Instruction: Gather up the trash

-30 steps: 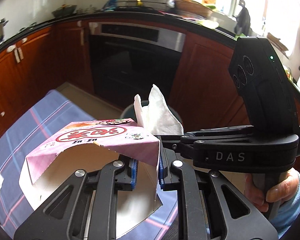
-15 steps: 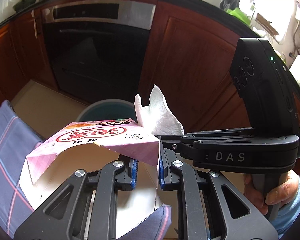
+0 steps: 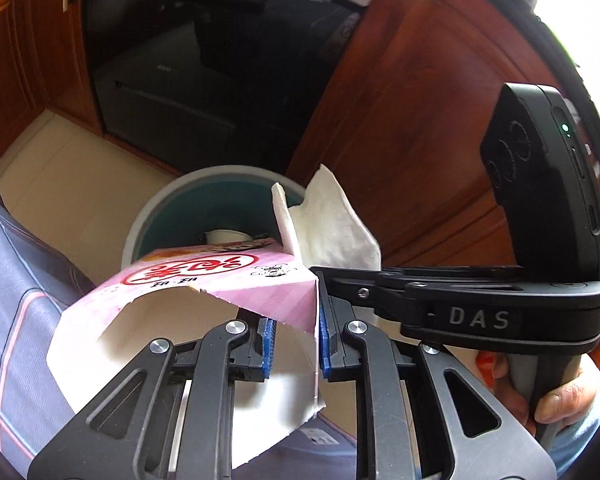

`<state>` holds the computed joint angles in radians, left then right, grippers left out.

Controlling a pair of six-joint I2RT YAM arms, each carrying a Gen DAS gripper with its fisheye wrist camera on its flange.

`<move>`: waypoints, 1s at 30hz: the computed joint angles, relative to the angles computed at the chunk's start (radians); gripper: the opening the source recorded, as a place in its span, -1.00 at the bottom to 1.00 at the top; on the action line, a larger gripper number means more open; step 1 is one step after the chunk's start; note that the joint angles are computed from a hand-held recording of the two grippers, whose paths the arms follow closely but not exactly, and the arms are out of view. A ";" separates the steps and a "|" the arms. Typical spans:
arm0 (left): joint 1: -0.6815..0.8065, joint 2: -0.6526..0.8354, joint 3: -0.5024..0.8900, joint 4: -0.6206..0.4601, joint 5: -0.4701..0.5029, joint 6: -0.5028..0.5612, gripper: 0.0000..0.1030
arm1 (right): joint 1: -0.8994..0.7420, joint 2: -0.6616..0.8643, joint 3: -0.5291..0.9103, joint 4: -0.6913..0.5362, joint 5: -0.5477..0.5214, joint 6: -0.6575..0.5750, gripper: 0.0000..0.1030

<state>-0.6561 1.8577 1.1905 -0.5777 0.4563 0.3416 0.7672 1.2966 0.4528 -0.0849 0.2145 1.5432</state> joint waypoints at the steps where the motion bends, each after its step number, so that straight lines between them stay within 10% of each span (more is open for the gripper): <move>1: 0.004 0.014 0.010 0.010 -0.013 -0.012 -0.39 | -0.019 0.005 -0.001 -0.019 -0.010 0.009 -0.27; 3: 0.021 0.006 -0.005 0.045 -0.041 -0.041 0.12 | -0.034 0.006 -0.031 -0.017 -0.010 0.076 0.50; 8: 0.059 0.051 0.050 -0.015 -0.016 -0.051 0.86 | -0.031 0.007 -0.128 0.136 -0.026 0.149 0.67; 21: 0.013 -0.086 -0.067 -0.015 -0.130 0.016 0.88 | 0.011 0.015 -0.119 0.146 -0.028 0.175 0.72; 30: 0.018 -0.297 -0.198 -0.009 -0.173 0.031 0.90 | 0.215 -0.094 0.006 -0.138 0.118 0.292 0.81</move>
<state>-0.6377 1.5603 0.9926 -0.5863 0.2833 0.3728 0.9820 1.2025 0.4590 -0.2227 0.3328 1.8354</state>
